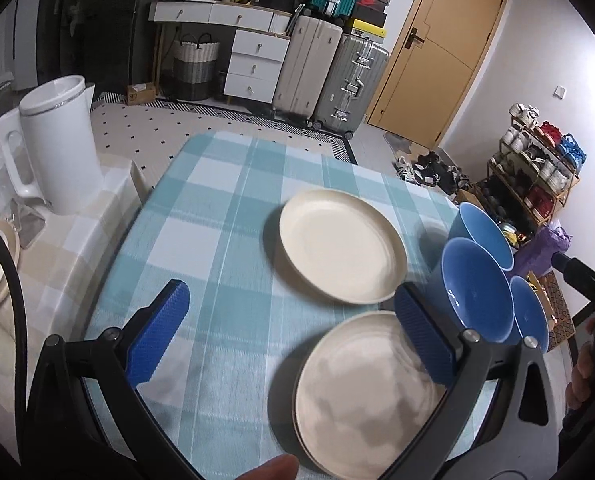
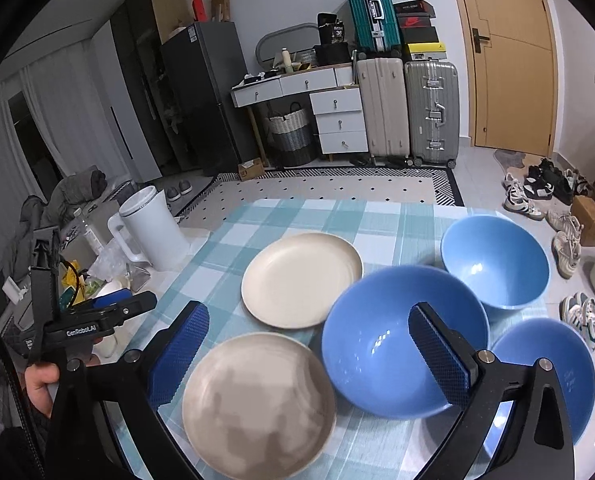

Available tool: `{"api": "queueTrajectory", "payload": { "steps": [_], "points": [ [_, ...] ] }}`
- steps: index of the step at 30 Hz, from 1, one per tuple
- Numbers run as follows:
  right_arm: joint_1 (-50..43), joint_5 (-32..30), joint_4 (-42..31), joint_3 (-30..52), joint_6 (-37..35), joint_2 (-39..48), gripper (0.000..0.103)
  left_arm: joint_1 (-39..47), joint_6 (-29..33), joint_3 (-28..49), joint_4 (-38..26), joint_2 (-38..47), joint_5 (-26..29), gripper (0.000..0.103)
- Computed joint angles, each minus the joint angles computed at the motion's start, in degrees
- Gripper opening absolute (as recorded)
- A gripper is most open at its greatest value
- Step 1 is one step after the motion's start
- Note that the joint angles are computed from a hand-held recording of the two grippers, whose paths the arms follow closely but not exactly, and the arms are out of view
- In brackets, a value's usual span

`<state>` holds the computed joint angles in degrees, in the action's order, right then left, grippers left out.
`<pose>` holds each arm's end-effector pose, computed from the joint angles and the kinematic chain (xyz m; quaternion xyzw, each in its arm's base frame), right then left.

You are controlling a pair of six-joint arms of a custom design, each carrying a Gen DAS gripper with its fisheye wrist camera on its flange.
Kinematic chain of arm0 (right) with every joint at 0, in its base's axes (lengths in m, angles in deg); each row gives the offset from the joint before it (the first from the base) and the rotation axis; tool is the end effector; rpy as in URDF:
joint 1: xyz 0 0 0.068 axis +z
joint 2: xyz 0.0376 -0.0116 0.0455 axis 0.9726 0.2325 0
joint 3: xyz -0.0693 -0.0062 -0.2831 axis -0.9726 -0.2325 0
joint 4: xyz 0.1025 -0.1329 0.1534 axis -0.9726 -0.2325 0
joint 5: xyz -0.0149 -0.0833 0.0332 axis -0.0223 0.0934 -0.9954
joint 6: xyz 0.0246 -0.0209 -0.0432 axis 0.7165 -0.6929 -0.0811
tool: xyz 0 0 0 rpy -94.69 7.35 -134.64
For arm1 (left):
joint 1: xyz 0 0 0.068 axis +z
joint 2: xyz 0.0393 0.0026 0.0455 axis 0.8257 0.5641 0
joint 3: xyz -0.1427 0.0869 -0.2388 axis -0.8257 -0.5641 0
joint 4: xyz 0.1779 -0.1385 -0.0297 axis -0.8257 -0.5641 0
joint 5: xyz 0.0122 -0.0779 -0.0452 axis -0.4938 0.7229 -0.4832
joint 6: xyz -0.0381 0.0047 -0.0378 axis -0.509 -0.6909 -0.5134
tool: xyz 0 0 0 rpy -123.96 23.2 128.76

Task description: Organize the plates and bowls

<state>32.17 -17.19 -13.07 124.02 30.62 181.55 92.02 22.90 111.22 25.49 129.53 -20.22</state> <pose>0.2138 -0.1714 0.2552 -0.1336 0.8927 0.1857 0.3884 0.1633 0.0956 0.2036 -0.0723 0.9112 -0.1180 0.3880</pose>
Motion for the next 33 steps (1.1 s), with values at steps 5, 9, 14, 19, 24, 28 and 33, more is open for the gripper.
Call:
{"api": "queueTrajectory", "payload": {
  "steps": [5, 9, 14, 19, 24, 28, 33],
  "points": [
    [4.24, 2.18, 1.57, 3.94, 5.24, 2.38, 0.102, -4.29, -3.79, 2.40, 3.18, 3.84, -3.45, 0.102],
    [8.29, 4.85, 2.61, 6.79, 8.37, 5.19, 0.102, -7.21, -5.94, 3.61, 6.34, 7.68, -6.02, 0.102],
    [13.16, 8.26, 5.80, 9.47, 12.67, 9.04, 0.102, -10.23, -8.13, 5.77, 9.35, 13.54, -8.56, 0.102],
    [17.52, 12.62, 8.79, 12.47, 16.92, 14.25, 0.102, -12.24, -9.65, 8.67, 11.67, 19.96, -10.08, 0.102],
    [20.71, 16.09, 9.74, 16.21, 18.78, 18.98, 0.102, -14.34, -11.03, 11.60, 13.59, 25.75, -11.62, 0.102],
    [22.32, 18.21, 9.51, 18.87, 19.07, 22.10, 0.102, -15.55, -11.72, 14.38, 14.04, 30.34, -12.84, 0.102],
    [24.74, 21.91, 10.38, 21.43, 19.81, 25.59, 0.102, -16.87, -12.74, 17.67, 14.34, 36.00, -14.08, 0.102]
  ]
}}
